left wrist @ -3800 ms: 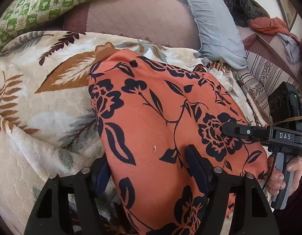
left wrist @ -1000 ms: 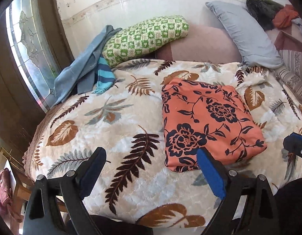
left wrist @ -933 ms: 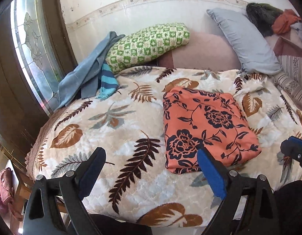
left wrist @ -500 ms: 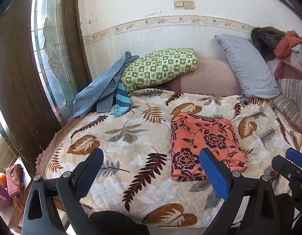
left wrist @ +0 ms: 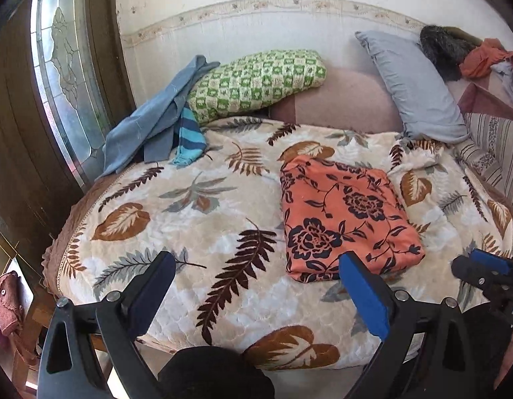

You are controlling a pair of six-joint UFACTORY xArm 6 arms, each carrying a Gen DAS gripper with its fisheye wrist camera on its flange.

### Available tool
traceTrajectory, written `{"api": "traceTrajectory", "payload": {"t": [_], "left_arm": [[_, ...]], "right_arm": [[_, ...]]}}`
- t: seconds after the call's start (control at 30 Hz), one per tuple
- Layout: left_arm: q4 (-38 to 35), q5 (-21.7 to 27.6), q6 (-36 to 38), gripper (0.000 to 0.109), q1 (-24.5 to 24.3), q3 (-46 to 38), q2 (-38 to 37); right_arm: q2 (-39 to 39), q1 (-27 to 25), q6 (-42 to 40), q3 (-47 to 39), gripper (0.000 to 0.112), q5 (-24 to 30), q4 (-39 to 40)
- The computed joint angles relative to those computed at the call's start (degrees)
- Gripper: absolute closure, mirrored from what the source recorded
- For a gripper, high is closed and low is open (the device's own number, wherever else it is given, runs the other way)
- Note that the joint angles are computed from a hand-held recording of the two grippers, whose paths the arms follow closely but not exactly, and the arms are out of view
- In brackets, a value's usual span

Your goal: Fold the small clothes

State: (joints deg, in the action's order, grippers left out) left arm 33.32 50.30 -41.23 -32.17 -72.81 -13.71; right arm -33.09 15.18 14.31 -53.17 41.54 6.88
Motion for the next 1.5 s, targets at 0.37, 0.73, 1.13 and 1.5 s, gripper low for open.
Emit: {"api": "traceTrajectory", "payload": {"t": [0.37, 0.73, 1.13, 1.5], "left_arm": [[-12.43, 6.73, 11.87, 0.010, 3.95, -25.29, 27.39], [-19.63, 5.66, 18.02, 0.006, 5.80, -32.03, 37.53], [-15.59, -1.86, 17.16, 0.006, 5.41, -24.68, 34.53], [-31.78, -24.88, 24.35, 0.006, 9.06, -7.66, 27.92]], "right_arm": [[33.71, -10.85, -14.77, -28.60, 0.065, 6.10, 26.55], [55.05, -13.21, -12.77, -44.59, 0.083, 13.78, 35.27], [53.48, -12.41, -12.90, -41.71, 0.098, 10.43, 32.75], [59.11, -8.50, -7.85, -57.47, 0.093, 17.14, 16.06]]}}
